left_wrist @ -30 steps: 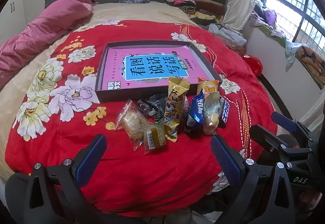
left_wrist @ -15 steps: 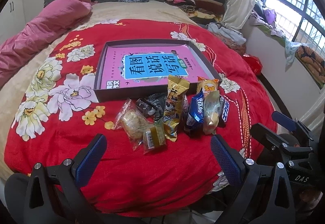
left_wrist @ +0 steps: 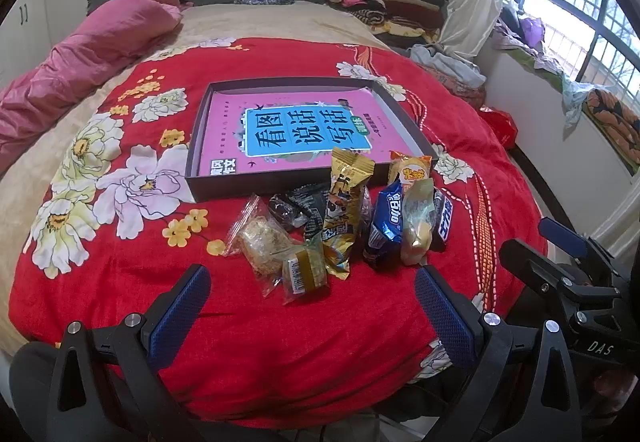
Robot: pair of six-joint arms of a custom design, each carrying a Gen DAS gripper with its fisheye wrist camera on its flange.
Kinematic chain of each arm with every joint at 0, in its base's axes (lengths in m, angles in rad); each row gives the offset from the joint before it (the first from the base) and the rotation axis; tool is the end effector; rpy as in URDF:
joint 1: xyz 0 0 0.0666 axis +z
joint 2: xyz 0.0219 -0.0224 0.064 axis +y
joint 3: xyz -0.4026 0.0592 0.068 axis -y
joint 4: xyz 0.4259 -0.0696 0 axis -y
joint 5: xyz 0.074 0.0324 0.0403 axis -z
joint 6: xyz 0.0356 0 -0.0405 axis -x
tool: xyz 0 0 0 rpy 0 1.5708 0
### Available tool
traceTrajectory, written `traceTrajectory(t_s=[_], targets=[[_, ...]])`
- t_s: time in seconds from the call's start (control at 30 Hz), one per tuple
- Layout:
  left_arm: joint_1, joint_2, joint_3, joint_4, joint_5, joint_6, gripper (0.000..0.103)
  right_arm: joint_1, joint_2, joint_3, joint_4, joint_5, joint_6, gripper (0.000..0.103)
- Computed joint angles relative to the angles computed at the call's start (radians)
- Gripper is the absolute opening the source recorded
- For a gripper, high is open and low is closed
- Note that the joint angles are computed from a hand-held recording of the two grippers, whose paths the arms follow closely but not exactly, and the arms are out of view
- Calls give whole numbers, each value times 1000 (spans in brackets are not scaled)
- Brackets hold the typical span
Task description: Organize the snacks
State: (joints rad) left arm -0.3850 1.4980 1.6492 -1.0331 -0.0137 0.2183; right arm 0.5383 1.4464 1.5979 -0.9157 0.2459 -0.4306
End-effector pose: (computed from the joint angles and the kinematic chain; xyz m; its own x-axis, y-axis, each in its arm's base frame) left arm 0.5107 -0.2068 0.5165 -0.7780 0.0816 -0.6229 0.2038 0.9707 -0.1273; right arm 0.4671 0.2684 0.5276 -0.6845 0.0628 -0.7263 -0.0668 0.9867 0.1483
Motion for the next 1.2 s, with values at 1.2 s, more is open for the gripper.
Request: traceTrajectory(t_s=[1.2], targets=[[28,25,-4,-18,29,29,102,-23,2,-12,-1,-26,-32,102]])
